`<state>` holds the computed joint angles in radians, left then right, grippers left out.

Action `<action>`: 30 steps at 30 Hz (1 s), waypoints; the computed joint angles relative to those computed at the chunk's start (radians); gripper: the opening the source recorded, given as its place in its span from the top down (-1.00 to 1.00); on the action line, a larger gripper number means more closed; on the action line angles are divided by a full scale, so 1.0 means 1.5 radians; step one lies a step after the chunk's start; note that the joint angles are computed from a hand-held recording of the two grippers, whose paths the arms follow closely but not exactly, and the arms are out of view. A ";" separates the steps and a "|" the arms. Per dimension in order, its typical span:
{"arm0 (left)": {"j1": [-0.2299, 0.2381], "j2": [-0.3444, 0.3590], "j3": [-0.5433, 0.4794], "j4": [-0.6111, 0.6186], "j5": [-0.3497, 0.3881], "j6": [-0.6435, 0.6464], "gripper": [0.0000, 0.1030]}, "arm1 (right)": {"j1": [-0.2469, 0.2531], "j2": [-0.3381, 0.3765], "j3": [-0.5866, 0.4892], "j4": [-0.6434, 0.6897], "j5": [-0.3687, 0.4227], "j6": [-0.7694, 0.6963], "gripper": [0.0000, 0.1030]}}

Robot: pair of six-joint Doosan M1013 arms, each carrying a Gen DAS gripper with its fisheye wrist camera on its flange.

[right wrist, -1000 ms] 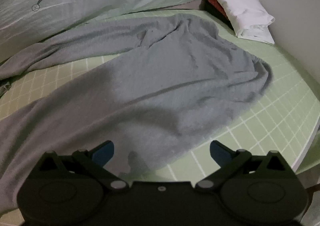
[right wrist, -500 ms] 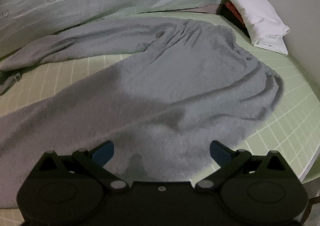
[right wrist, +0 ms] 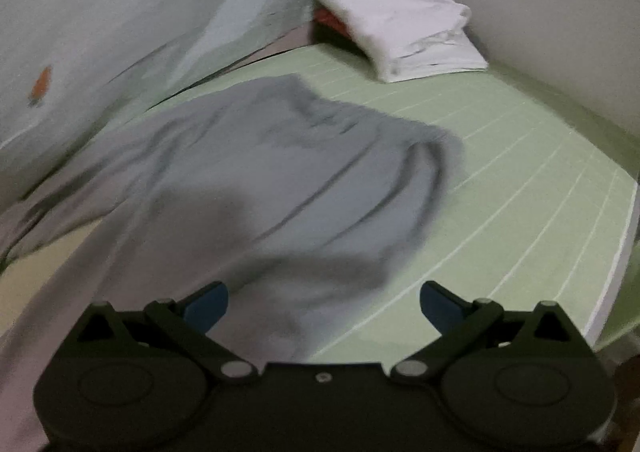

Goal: Fold clothes

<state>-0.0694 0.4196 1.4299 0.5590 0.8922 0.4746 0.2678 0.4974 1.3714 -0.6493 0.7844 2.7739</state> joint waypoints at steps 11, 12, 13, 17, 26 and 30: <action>-0.149 0.005 -0.021 0.020 0.114 -0.140 -0.17 | -0.146 0.033 -0.029 0.192 -0.072 -0.275 -0.05; -0.157 0.005 -0.023 0.017 0.121 -0.144 -0.17 | -0.152 0.034 -0.028 0.219 -0.081 -0.313 0.10; -0.166 0.006 -0.025 0.015 0.129 -0.145 -0.17 | -0.156 0.033 -0.023 0.242 -0.093 -0.348 0.13; -0.183 0.012 -0.036 0.011 0.155 -0.135 -0.17 | -0.160 0.029 -0.006 0.255 -0.116 -0.419 0.89; -0.176 0.021 -0.047 0.003 0.155 -0.136 -0.18 | -0.175 -0.034 0.085 0.098 -0.149 -0.312 0.97; -0.161 0.028 -0.052 -0.018 0.155 -0.122 -0.18 | -0.184 -0.049 0.108 0.025 -0.106 -0.243 0.97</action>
